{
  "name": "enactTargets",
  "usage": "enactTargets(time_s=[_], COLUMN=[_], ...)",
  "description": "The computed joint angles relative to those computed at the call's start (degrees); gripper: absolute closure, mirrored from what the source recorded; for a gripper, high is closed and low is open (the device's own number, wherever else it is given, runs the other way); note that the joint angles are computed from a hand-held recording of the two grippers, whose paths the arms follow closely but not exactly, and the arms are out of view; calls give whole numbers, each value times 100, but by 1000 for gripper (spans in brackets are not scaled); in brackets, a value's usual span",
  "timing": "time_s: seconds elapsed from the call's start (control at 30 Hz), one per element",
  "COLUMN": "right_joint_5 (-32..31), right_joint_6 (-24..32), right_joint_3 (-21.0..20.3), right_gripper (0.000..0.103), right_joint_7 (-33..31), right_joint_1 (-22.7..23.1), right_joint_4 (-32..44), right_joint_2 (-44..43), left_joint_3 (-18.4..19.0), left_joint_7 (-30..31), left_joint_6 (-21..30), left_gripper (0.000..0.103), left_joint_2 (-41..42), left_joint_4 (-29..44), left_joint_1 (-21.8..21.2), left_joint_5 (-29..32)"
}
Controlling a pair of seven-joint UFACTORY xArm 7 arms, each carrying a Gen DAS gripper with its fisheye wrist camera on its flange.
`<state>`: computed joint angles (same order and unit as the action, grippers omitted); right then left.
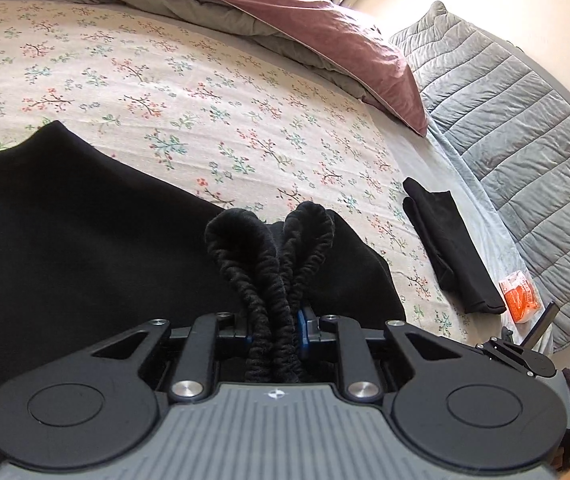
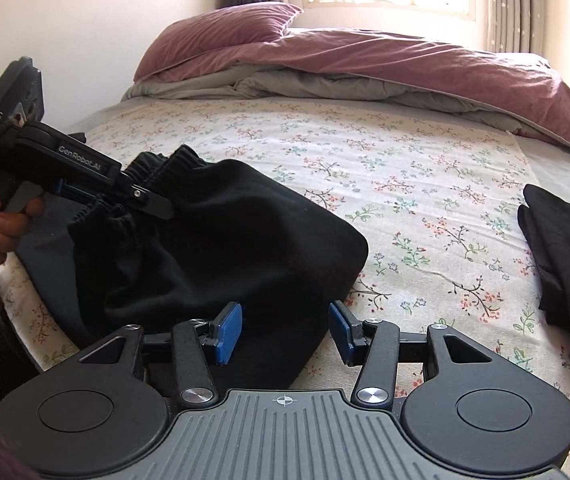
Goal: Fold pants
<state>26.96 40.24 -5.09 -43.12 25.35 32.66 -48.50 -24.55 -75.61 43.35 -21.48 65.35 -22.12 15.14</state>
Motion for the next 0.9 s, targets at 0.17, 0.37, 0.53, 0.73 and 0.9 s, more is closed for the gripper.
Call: enactTargets(time_s=[0.17, 0.37, 0.53, 0.73, 0.9], right_joint_5=[40, 29, 53, 159, 179], right_joint_6=[-84, -297, -353, -389, -515], right_joint_3=[315, 667, 854, 1051, 1209], right_gripper=[55, 50, 50, 48, 47], right_joint_7=[118, 176, 242, 318, 348], right_joint_1=[205, 519, 734, 961, 1082], right_joint_4=[114, 320, 546, 782, 928], right_joint_2=[423, 984, 1364, 1708, 1954], left_joint_3=[264, 362, 421, 531, 589], left_joint_7=[344, 655, 850, 1200, 1494], left_joint_6=[511, 1209, 1786, 2434, 2634], left_gripper=[73, 73, 73, 73, 73], left_joint_2=[-760, -1703, -2497, -3411, -4037], left_joint_4=[-406, -819, -1073, -1328, -1520], left_joint_1=[-7, 263, 533, 919, 1252], left_joint_5=[-318, -636, -806, -854, -860])
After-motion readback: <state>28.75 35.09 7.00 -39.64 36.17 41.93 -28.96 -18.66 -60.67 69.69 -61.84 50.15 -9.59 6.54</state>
